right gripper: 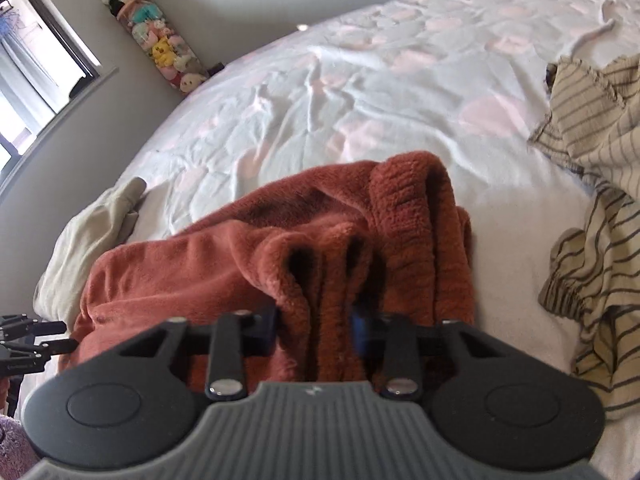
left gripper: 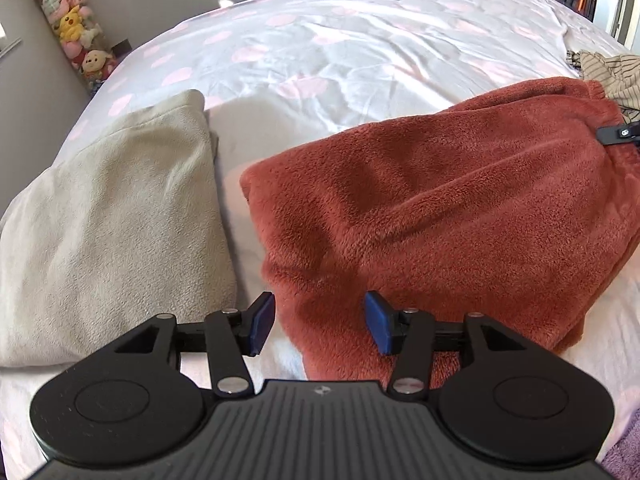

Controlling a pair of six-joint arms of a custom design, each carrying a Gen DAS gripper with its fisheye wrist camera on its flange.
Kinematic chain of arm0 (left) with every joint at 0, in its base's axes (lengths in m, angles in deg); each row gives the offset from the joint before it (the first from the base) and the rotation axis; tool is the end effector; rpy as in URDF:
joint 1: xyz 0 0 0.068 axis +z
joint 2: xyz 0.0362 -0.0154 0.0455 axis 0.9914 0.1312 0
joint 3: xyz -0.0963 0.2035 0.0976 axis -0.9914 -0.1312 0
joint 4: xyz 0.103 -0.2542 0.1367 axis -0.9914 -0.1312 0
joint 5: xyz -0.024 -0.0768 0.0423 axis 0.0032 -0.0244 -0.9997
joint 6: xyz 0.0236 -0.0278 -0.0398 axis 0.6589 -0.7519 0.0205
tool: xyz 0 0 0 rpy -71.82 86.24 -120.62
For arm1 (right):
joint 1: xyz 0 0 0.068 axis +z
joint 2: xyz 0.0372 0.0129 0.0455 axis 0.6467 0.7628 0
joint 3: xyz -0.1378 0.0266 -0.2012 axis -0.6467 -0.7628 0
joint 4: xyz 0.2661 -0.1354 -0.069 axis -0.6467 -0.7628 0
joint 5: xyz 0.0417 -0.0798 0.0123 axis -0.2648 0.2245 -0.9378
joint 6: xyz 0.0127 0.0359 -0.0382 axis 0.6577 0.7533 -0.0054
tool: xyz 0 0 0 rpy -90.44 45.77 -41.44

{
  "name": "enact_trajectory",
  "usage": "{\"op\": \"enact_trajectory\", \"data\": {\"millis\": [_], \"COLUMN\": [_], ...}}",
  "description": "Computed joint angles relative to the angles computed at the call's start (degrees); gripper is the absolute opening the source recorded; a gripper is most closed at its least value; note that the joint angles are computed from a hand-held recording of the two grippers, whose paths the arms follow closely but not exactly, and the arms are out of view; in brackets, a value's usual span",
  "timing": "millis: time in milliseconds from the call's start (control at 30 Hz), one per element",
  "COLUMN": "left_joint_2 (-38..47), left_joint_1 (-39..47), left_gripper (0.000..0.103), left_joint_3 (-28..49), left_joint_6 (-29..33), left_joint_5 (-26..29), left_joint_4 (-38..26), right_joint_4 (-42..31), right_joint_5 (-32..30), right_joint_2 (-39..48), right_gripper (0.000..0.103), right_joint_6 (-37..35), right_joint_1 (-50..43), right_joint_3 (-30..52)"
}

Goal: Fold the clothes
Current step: 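Grasp the blanket edge with the right gripper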

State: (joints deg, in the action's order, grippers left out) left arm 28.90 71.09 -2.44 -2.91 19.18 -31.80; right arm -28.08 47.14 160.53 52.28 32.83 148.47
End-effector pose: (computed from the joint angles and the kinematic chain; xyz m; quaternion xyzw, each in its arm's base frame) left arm 0.2260 -0.0364 0.1856 0.0168 0.9623 0.0851 0.2577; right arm 0.3873 -0.0268 0.1284 -0.1290 0.8982 0.3004 0.2939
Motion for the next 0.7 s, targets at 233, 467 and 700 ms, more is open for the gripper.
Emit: {"op": "enact_trajectory", "data": {"millis": [233,467,700], "left_joint_2": [-4.19,-6.98,-2.96], "left_joint_1": [0.65,1.2,1.52], "left_gripper": [0.048,0.048,0.032], "left_joint_3": [-1.22,-1.61,-1.47], "left_joint_6": [-1.08,-1.05,-0.81], "left_joint_5": [-0.16,1.56,9.13], "left_joint_4": [-1.01,-2.46,-2.96], "right_joint_4": [1.76,-1.87,-1.71], "right_joint_5": [0.48,12.51,13.09], "right_joint_2": [-8.92,2.53,3.08], "right_gripper": [0.028,0.028,0.031], "right_joint_6": [0.89,-1.84,-0.62], "right_joint_1": [0.71,2.96,2.62], "right_joint_3": [0.15,6.16,5.65]}}
